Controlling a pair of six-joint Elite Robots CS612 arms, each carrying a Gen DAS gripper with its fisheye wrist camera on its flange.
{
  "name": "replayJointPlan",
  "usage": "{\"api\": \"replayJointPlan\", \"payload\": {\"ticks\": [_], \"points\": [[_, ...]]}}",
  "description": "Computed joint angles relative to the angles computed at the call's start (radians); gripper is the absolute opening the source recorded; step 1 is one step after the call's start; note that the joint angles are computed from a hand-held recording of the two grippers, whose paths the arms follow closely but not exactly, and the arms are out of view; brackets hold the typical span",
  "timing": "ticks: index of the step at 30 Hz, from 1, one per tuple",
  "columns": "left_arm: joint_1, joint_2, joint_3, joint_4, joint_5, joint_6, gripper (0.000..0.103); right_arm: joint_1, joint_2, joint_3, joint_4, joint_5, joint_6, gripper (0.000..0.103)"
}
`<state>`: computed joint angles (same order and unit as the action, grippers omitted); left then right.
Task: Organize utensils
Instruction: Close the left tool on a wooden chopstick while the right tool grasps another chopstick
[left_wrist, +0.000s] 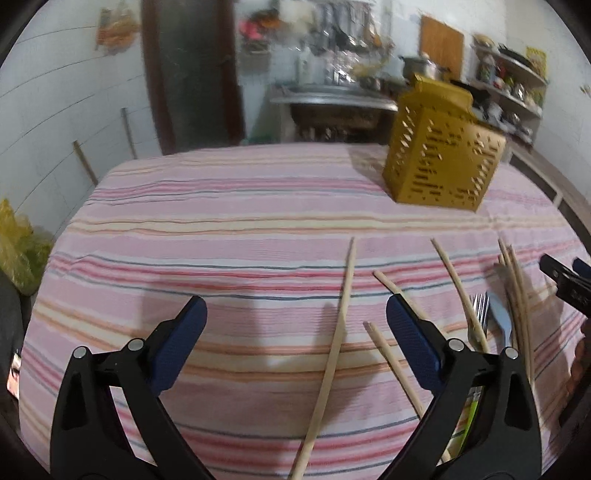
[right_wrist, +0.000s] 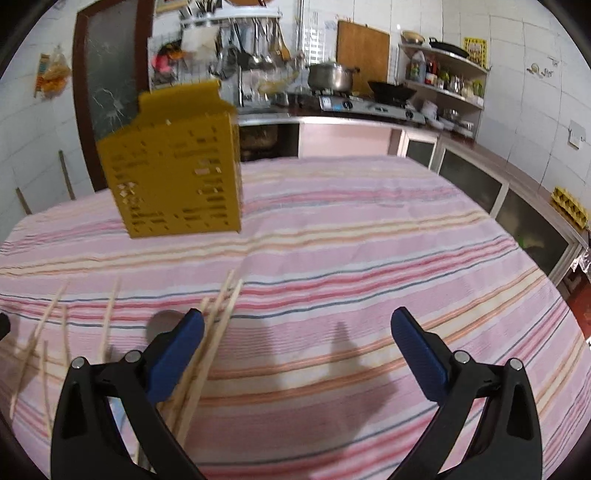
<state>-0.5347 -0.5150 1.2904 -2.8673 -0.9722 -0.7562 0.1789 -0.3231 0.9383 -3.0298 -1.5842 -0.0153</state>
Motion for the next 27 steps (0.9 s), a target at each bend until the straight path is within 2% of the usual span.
{"api": "replayJointPlan", "payload": {"ticks": [3,7,11,13,16,18,21,23,25,27], "points": [[0.015,0.013,-0.034,0.053,-0.072,0.031,0.093,0.003,0.018,-0.040,0.067,-0.009,0.016,0.095],[0.023,0.025,-0.058,0.082,-0.095,0.041,0.088,0.008,0.027,-0.067,0.119,-0.020,0.025,0.095],[0.030,0.033,-0.071,0.087,-0.105,0.048,0.085,0.011,0.037,-0.096,0.190,-0.006,0.042,0.086],[0.035,0.038,-0.081,0.094,-0.113,0.048,0.078,0.016,0.038,-0.102,0.209,-0.017,0.048,0.084],[0.047,0.047,-0.100,0.108,-0.162,0.046,0.066,0.017,0.037,-0.105,0.234,0.004,0.056,0.070],[0.053,0.056,-0.119,0.121,-0.189,0.048,0.063,0.023,0.037,-0.104,0.236,-0.004,0.055,0.065],[0.052,0.069,-0.144,0.135,-0.183,0.067,0.062,0.027,0.032,-0.092,0.229,0.001,0.052,0.055],[0.053,0.078,-0.162,0.150,-0.183,0.077,0.060,0.027,0.030,-0.089,0.230,0.012,0.052,0.045],[0.055,0.086,-0.181,0.165,-0.187,0.081,0.055,0.030,0.031,-0.093,0.236,0.017,0.052,0.036],[0.059,0.093,-0.200,0.180,-0.191,0.076,0.052,0.033,0.034,-0.103,0.245,0.009,0.049,0.032]]}}
